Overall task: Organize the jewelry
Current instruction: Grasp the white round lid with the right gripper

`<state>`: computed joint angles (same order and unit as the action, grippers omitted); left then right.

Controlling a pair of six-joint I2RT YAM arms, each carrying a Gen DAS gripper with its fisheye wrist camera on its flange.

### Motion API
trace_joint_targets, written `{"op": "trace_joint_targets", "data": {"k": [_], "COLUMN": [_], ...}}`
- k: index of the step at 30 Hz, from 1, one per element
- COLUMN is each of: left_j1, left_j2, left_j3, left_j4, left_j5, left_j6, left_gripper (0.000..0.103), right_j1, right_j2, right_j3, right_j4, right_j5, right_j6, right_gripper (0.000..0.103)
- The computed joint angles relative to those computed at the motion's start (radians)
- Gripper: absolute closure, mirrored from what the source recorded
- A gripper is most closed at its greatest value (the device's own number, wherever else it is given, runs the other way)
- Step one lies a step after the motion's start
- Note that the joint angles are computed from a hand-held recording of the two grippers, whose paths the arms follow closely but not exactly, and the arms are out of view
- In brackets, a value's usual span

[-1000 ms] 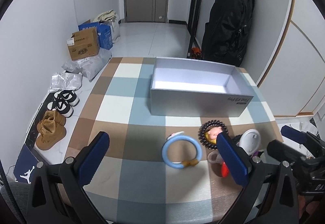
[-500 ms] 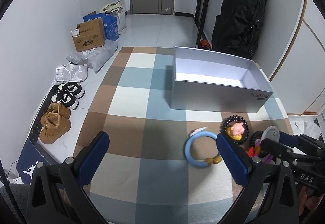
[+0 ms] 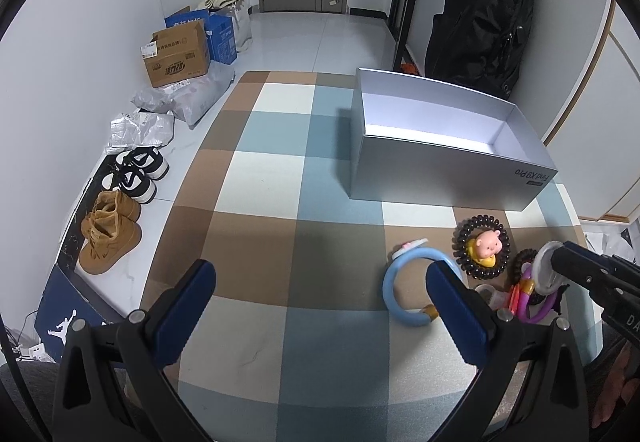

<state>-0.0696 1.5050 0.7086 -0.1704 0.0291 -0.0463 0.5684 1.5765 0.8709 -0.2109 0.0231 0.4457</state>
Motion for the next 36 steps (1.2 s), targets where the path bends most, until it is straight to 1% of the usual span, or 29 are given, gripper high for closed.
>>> {"op": "trace_joint_targets", "data": {"k": [1, 2, 8, 14, 15, 17, 19, 24, 27, 32, 36], "left_j1": [-0.003, -0.006, -0.005, -0.002, -0.006, -0.025, -0.034, -0.050, -0.070, -0.107, -0.118], "left_j2": [0.001, 0.003, 0.009, 0.036, 0.043, 0.057, 0.066, 0.060, 0.065, 0.100, 0.113], "left_j3": [0.001, 0.002, 0.001, 0.019, 0.022, 0.024, 0.028, 0.033, 0.037, 0.057, 0.063], "left_j4": [0.000, 0.000, -0.007, -0.032, -0.034, -0.029, -0.036, -0.058, -0.064, -0.076, -0.081], "left_j5": [-0.003, -0.008, -0.007, 0.024, 0.022, -0.019, -0.020, 0.033, 0.055, 0.017, 0.012], "left_j6": [0.002, 0.003, 0.009, 0.018, 0.017, 0.016, 0.022, 0.038, 0.028, 0.029, 0.046], "left_gripper": [0.001, 0.001, 0.001, 0.001, 0.001, 0.001, 0.001, 0.001, 0.001, 0.001, 0.001], "right_j1": [-0.002, -0.003, 0.006, -0.001, -0.010, -0.027, -0.042, -0.064, -0.075, -0.081, -0.087], "right_j2": [0.001, 0.003, -0.024, -0.070, -0.077, -0.090, -0.102, -0.129, -0.138, -0.153, -0.164], "right_j3": [0.001, 0.002, -0.008, -0.039, -0.043, -0.055, -0.063, -0.078, -0.085, -0.095, -0.105], "right_j4": [-0.004, -0.008, -0.004, 0.030, 0.036, 0.049, 0.057, 0.078, 0.090, 0.101, 0.107], "right_j5": [-0.004, -0.008, -0.001, -0.010, -0.019, -0.035, -0.047, -0.061, -0.074, -0.083, -0.090], "right_j6": [-0.001, 0.000, -0.008, 0.001, 0.006, 0.022, 0.032, 0.046, 0.049, 0.048, 0.047], "right_gripper": [0.089, 0.090, 0.090, 0.090, 0.090, 0.090, 0.090, 0.090, 0.090, 0.090, 0.090]}}
